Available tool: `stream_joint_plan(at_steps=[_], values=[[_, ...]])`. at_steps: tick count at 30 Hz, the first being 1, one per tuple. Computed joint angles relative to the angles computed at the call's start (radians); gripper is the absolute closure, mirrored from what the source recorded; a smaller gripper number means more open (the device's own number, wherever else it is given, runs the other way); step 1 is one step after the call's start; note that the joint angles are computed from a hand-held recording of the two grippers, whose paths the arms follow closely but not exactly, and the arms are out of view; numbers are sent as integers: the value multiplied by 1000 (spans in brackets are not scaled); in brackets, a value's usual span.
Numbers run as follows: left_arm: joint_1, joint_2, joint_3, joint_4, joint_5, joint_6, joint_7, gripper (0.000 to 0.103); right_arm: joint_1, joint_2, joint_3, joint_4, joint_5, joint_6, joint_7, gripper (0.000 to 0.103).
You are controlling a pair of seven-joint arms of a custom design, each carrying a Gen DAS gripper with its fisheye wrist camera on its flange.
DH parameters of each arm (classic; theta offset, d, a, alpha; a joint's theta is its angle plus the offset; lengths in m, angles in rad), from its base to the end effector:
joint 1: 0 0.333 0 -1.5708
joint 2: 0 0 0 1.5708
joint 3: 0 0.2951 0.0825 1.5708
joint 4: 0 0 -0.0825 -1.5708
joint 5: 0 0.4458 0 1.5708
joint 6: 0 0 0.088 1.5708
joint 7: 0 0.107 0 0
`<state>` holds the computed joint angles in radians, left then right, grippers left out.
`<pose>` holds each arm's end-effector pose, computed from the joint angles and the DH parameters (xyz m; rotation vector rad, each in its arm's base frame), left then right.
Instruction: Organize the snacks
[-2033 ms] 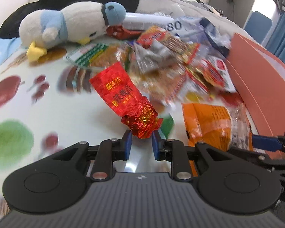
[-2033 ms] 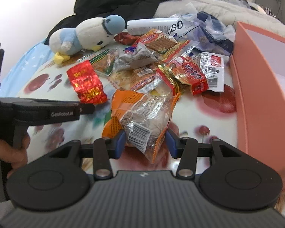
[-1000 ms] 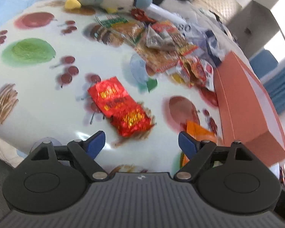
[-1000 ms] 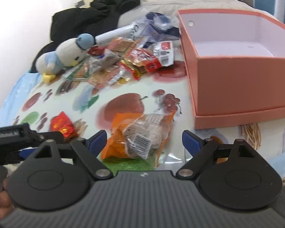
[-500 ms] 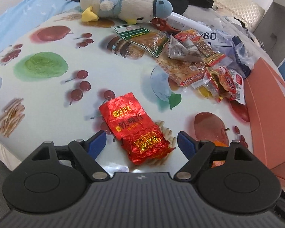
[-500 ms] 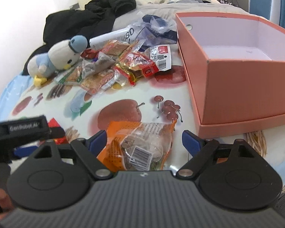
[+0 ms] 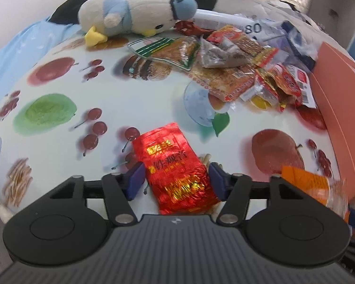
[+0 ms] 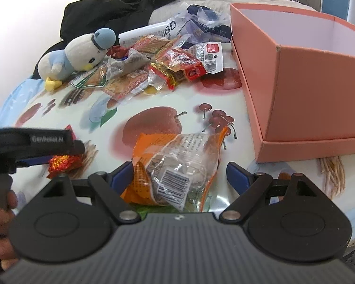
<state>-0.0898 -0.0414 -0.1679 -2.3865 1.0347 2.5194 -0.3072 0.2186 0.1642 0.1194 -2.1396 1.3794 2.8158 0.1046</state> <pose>0.5287 -0.1470 0.2848 -2.3293 0.9438 -0.4311 0.5997 0.1594 0.2937 -2.0316 1.1279 -0.2740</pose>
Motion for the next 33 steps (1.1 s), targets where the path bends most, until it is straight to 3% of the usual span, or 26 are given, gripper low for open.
stream_joint_plan(at_steps=[3,10,33], values=[[-1,-8,-1,-9,14,14,13,44,-3,0,-2,1,-13,-26,1,28],[9,-36,-2,-38,18,76,26,46,3,-13,-1,-7,2,-18,-54,36],[36,-222,-43,-67,-36,141,194,46,17,-167,-50,-72,-75,-74,-5,38]])
